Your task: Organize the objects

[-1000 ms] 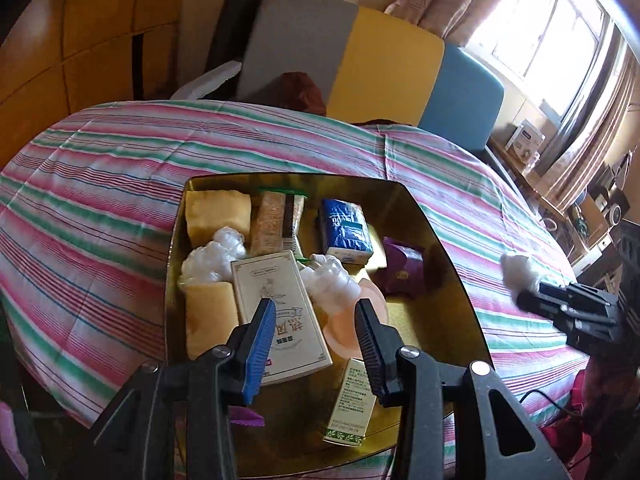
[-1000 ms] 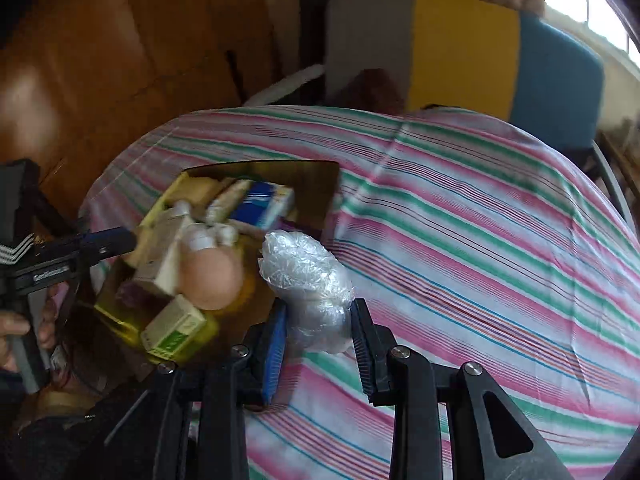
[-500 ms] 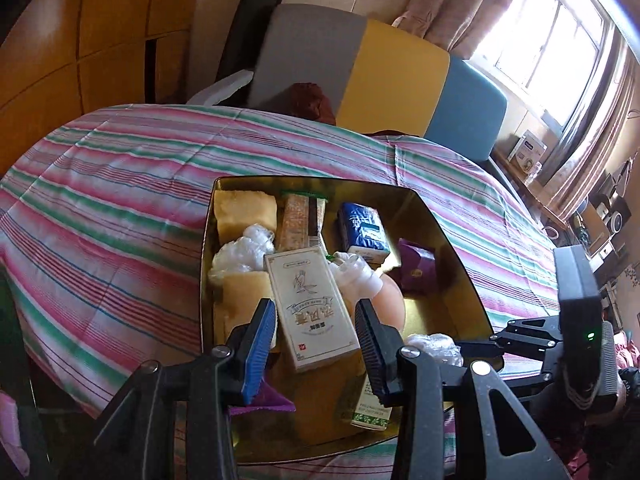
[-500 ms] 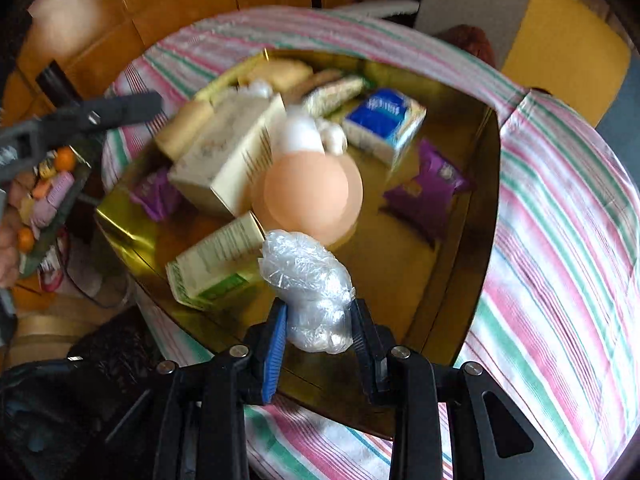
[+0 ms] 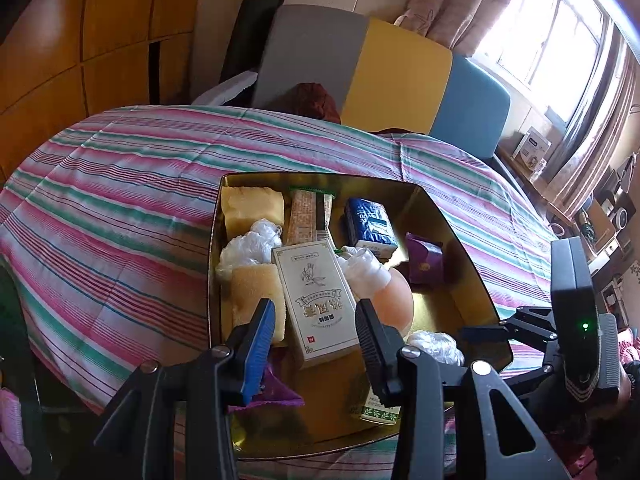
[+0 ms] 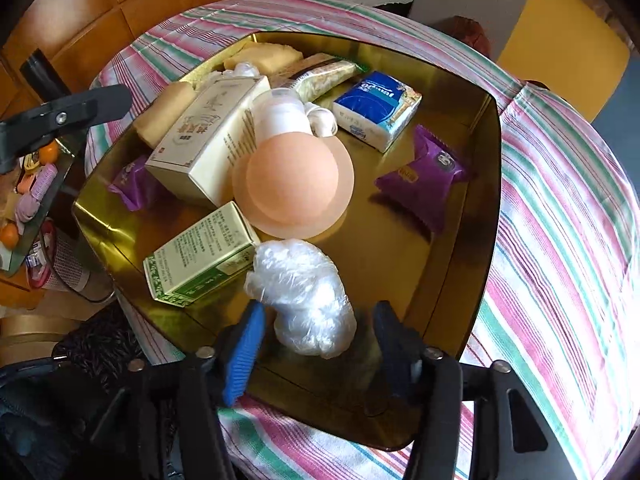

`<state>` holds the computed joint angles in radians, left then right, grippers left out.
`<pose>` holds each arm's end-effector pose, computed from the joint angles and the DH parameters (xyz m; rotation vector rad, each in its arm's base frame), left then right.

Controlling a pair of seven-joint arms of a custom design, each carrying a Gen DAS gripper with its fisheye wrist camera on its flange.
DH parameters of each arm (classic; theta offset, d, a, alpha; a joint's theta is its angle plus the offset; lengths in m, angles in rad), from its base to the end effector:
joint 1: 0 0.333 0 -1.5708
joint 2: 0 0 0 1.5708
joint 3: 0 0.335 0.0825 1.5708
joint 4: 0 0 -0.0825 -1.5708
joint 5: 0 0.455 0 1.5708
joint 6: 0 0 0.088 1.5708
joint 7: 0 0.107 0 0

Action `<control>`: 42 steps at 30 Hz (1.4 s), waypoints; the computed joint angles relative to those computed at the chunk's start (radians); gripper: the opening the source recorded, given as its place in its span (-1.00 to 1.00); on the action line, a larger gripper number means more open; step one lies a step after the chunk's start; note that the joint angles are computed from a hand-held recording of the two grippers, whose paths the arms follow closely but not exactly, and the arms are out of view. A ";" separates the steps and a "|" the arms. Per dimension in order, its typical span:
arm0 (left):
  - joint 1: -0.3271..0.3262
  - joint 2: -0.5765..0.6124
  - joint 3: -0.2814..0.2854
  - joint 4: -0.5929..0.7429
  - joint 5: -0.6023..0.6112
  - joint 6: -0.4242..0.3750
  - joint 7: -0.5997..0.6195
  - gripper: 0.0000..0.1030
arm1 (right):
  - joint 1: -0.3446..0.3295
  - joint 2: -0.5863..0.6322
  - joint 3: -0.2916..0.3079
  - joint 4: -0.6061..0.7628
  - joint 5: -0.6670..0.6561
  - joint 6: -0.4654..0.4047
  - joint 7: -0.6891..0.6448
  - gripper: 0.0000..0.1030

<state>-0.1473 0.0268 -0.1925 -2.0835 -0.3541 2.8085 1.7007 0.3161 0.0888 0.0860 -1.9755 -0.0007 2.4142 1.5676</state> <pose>0.6269 -0.2031 0.4750 -1.7525 2.0880 -0.9711 0.6179 0.2616 0.4463 -2.3650 1.5609 -0.2690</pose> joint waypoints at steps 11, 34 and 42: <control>0.004 -0.036 0.016 -0.044 0.401 0.062 -0.374 -0.18 | 0.015 -0.084 0.004 -0.113 -0.112 0.143 0.196 0.47; 0.064 -0.155 -0.050 -0.080 1.083 -0.008 -1.008 0.11 | -0.042 -0.183 0.060 -0.173 -0.861 0.276 1.115 0.72; 0.060 -0.155 -0.056 -0.085 1.124 -0.036 -1.043 0.11 | -0.037 -0.180 0.060 -0.152 -0.936 0.231 1.225 0.84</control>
